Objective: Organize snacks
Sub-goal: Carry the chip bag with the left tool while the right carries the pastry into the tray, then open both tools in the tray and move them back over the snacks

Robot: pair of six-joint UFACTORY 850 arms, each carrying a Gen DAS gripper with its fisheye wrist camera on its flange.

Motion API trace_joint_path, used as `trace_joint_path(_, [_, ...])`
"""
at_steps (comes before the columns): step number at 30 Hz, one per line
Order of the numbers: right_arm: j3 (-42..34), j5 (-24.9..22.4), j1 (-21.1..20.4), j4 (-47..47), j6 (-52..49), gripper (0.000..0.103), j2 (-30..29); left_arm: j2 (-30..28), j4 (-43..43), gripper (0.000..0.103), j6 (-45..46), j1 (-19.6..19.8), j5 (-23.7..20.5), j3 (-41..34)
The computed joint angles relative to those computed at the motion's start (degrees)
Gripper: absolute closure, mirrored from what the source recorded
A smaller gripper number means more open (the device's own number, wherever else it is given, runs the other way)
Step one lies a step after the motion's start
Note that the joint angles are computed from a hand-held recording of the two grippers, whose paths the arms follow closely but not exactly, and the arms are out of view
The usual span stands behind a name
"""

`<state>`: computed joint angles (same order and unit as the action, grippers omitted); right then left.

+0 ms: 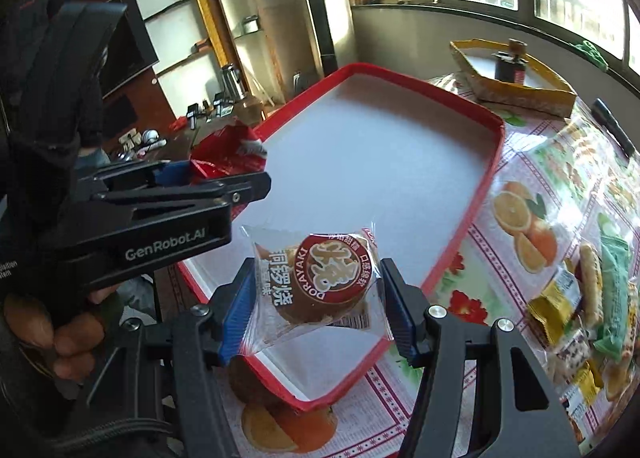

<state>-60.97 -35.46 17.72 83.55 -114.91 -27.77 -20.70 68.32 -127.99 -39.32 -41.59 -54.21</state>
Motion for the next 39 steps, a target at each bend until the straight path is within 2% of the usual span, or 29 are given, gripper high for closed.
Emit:
trace_joint_path(13, [-2.5,4.2,2.6,-3.8,2.3,0.039,-3.1,-3.1,-6.3,0.052,6.5,1.9,2.6,-1.9])
trace_joint_path(16, [-3.0,4.7,2.9,-4.0,2.7,0.032,-3.7,-3.8,-9.3,0.048,9.8,2.2,2.1,-3.0])
trace_joint_path(22, [-2.1,5.2,2.5,-2.4,1.1,0.021,-2.5,-2.7,-8.9,0.042,8.3,1.6,1.2,-2.4])
trace_joint_path(27, [0.5,4.1,0.6,2.1,-2.8,0.019,0.6,-1.9,-7.1,0.032,6.1,0.6,-0.5,-2.8])
trace_joint_path(33, [2.3,3.7,-3.9,7.2,-4.9,0.014,2.9,-1.6,-4.1,0.028,2.7,-1.0,-0.7,-4.2])
trace_joint_path(39, [3.4,4.9,-9.7,10.7,-5.1,0.013,3.6,-3.7,-3.1,0.026,5.7,-3.1,-0.6,-8.4])
